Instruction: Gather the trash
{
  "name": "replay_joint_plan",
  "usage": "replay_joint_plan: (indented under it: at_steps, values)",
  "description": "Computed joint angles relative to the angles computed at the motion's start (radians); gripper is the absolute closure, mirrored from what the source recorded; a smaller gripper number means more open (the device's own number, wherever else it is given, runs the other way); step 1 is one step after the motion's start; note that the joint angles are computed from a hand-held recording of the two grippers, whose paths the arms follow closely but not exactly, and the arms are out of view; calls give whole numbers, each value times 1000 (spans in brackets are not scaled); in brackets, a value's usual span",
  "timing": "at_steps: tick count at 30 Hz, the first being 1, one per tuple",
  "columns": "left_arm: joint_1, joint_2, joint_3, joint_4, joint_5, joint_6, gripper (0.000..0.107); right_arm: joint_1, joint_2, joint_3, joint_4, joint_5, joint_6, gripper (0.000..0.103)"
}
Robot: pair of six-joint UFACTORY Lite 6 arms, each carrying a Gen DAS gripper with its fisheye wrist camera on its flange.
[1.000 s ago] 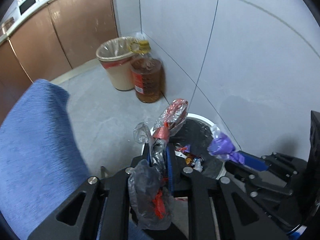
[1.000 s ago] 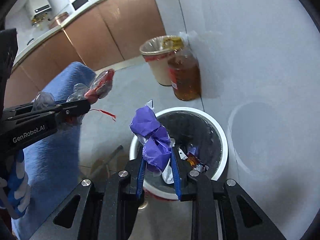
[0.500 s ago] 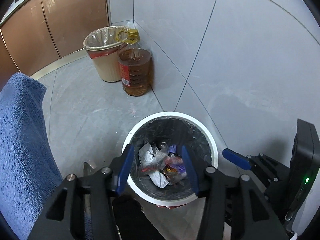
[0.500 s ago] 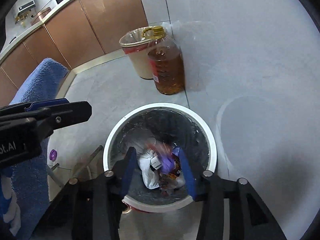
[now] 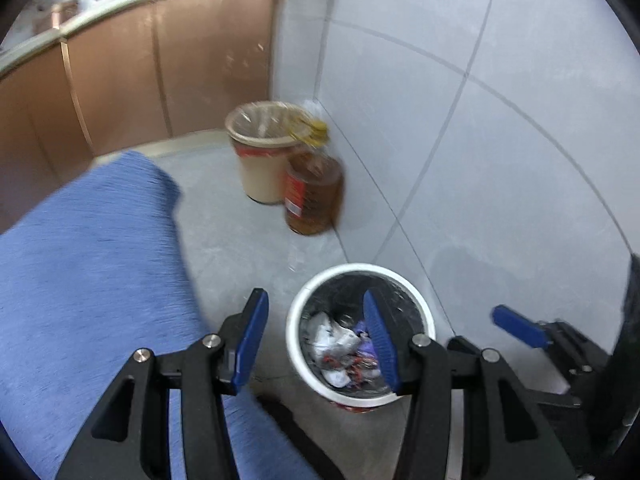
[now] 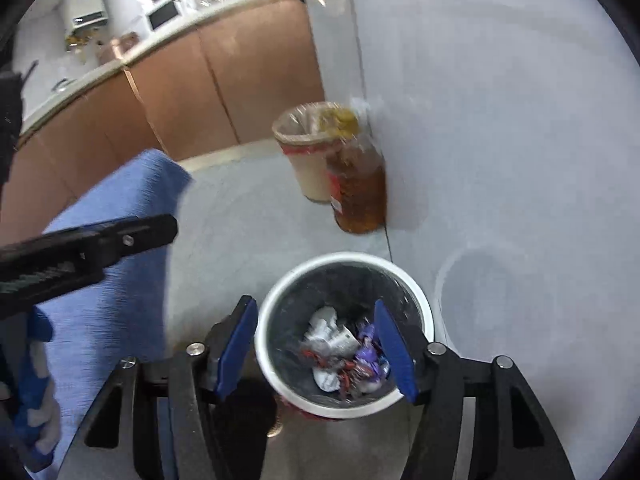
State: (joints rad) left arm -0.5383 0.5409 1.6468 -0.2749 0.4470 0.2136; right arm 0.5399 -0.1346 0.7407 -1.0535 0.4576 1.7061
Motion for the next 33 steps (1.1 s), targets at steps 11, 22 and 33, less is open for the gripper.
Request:
replay_joint_plan:
  at_steps: [11,22,33]
  values:
    - [100,-572,-502,238,-133,-128,58,377,-29,264,66,360,-89,35]
    - [302,-1067,-779,154,-53,30,50,642,130,550,24,581,-118,30]
    - [772,-1395,-885,-339,164,589,38,809,275,763,-45,706,-149,17]
